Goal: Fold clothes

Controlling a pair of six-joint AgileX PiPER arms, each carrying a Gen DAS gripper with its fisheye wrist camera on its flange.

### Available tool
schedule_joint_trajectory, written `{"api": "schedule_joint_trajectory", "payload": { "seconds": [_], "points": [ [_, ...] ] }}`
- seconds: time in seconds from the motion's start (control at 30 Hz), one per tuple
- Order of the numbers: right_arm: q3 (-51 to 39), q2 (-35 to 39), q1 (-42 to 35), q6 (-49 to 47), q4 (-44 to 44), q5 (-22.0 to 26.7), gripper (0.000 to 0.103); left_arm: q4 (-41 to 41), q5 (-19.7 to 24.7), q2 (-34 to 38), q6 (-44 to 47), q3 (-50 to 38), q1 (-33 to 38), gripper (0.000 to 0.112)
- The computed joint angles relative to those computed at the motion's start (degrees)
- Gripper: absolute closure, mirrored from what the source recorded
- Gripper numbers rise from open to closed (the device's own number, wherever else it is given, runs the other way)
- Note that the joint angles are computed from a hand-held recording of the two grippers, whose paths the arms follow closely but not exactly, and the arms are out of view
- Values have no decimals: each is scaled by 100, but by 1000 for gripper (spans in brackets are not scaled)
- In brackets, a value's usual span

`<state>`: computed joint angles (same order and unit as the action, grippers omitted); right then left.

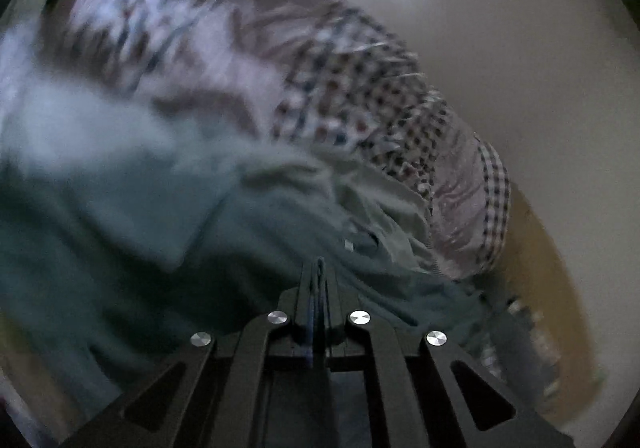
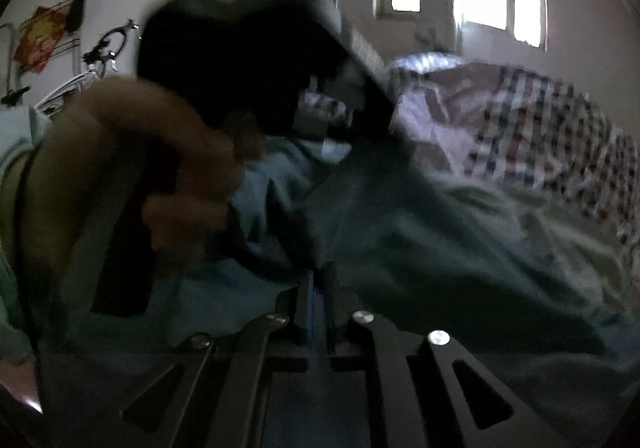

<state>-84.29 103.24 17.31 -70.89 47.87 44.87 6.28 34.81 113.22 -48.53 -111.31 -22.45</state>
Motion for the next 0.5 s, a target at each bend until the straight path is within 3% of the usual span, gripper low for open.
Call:
{"api": "schedule_joint_trajectory", "payload": {
  "seconds": [0.1,0.2,0.43,0.47,0.5],
  "points": [
    [-64,7,-285,209,-288,318,78,366,-69,133,89,-17,92,111],
    [-184,-77,-1051,147,-232,660,58,607,-118,233,-140,117,196,111],
    [-1153,7,-3501,1097,-602,1506,55,1105,371,606,-336,-191,194,107],
    [-1095,-66,-3810,1105,-589,1572,55,1210,379,553,-434,-159,168,103],
    [-968,-162,-4114,1078,-540,1644,54,1341,359,468,-566,-75,135,86]
  ]
}}
